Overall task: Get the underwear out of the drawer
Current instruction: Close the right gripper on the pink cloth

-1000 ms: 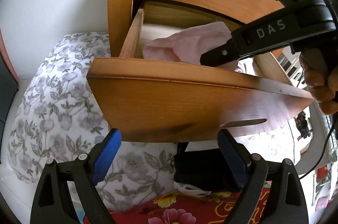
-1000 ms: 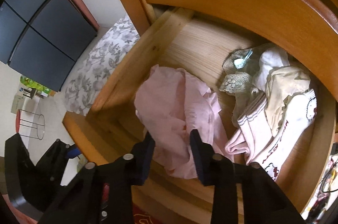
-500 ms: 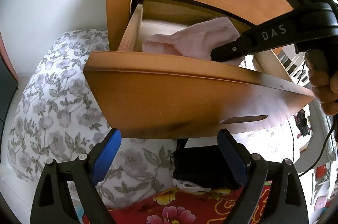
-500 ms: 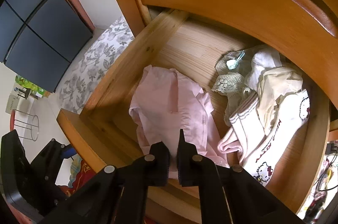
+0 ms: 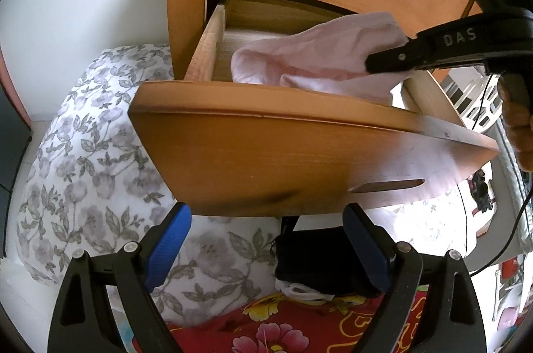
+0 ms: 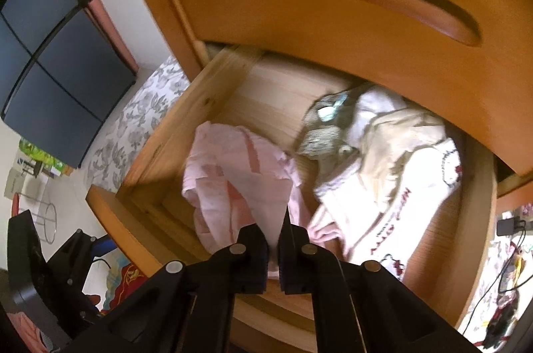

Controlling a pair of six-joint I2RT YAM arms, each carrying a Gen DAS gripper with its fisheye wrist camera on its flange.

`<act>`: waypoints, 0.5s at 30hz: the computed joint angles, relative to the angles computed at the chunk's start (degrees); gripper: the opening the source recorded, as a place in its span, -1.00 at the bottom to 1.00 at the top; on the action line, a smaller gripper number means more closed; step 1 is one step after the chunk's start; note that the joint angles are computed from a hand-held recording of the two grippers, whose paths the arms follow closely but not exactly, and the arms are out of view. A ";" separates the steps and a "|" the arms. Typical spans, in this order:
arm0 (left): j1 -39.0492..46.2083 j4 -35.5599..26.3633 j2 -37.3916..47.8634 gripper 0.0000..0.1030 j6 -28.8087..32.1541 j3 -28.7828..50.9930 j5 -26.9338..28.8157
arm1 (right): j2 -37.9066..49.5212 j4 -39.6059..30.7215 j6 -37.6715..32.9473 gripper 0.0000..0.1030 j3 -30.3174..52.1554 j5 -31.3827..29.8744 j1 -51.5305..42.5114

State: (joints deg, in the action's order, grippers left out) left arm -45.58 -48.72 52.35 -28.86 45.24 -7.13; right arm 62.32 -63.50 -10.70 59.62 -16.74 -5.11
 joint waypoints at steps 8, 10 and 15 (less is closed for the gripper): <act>-1.82 -0.43 1.51 0.80 -0.63 0.63 -1.23 | -1.78 -1.40 -5.35 -0.92 0.75 -4.05 -11.15; -2.20 -0.58 1.94 0.80 -0.63 0.90 -1.44 | -2.15 -1.81 -6.62 -0.92 1.03 -5.69 -13.95; -3.21 -0.99 2.70 0.80 -0.78 1.36 -2.01 | -3.55 -2.12 -8.00 -0.92 2.21 -9.04 -18.54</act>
